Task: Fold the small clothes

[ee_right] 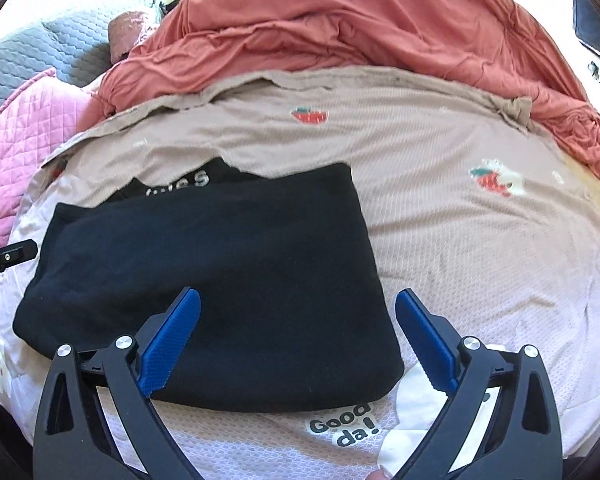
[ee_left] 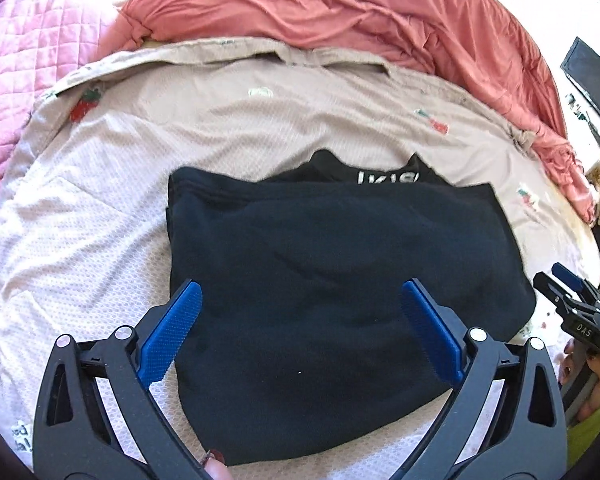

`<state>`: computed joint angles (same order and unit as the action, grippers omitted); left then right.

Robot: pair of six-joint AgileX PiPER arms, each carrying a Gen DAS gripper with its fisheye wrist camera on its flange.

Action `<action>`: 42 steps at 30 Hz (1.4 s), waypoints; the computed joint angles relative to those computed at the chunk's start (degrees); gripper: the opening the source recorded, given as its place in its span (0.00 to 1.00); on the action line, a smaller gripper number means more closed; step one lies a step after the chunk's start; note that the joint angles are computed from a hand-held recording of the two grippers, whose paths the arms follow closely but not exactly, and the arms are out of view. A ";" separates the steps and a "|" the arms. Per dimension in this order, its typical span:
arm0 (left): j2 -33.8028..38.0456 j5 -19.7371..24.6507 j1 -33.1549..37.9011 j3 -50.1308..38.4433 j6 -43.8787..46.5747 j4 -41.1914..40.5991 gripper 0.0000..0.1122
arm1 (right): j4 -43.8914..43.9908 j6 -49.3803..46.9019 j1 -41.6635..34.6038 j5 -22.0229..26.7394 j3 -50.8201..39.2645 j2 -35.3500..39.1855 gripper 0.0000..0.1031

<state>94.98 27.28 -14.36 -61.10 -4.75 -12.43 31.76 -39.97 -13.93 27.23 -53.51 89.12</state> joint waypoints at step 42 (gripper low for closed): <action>-2.32 0.00 9.42 -0.31 -1.17 2.21 0.83 | -34.36 27.56 47.48 -10.50 3.96 0.36 0.95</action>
<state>92.66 27.29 -4.94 -61.41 -5.92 -10.22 -2.59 -12.42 33.55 16.73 -49.56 89.48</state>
